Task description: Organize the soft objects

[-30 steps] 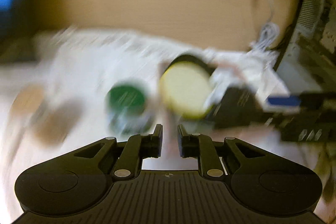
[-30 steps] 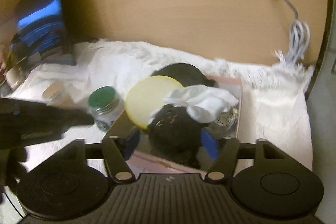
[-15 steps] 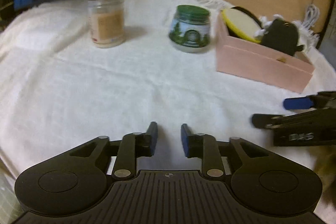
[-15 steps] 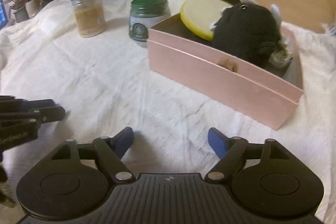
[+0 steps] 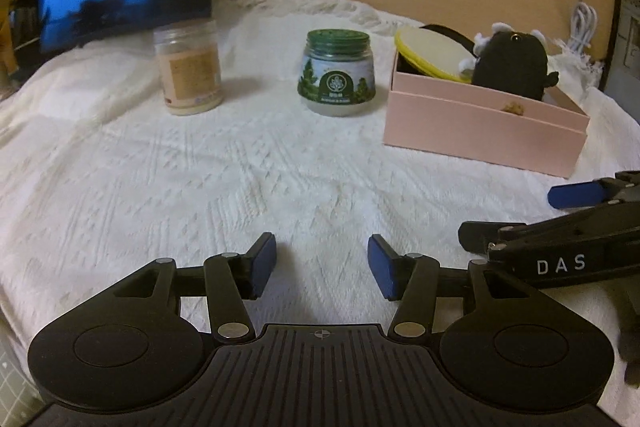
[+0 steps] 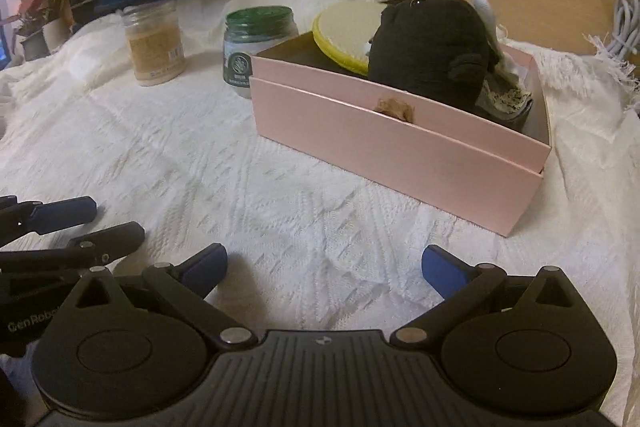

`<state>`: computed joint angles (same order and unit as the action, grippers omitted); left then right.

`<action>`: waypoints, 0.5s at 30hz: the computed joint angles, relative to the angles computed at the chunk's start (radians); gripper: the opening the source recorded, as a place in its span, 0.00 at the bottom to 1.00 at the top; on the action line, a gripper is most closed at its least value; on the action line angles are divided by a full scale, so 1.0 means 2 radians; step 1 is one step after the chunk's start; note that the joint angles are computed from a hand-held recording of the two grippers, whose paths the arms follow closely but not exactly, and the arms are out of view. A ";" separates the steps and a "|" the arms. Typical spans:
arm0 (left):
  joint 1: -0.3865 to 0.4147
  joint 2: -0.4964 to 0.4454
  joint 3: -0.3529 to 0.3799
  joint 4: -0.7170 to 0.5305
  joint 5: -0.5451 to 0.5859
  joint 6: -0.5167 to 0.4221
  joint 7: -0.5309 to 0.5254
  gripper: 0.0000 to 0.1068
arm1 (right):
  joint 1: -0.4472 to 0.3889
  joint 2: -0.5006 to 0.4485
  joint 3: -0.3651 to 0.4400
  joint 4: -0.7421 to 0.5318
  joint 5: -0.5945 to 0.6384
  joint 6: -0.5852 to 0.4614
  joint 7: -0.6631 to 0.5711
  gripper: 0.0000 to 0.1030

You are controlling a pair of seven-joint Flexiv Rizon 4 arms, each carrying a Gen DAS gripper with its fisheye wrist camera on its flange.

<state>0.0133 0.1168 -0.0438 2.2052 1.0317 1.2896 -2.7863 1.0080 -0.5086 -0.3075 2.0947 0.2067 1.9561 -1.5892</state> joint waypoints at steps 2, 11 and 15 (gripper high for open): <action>0.000 0.000 0.000 0.000 -0.002 -0.001 0.001 0.52 | 0.002 -0.003 0.001 0.004 0.009 0.017 -0.003 1.00; -0.003 0.007 -0.007 0.000 0.011 -0.015 -0.034 0.51 | 0.015 -0.009 -0.004 -0.004 0.042 0.022 -0.019 1.00; -0.001 0.007 -0.005 0.002 0.013 -0.006 -0.041 0.51 | 0.014 -0.009 -0.003 -0.004 0.044 0.022 -0.020 1.00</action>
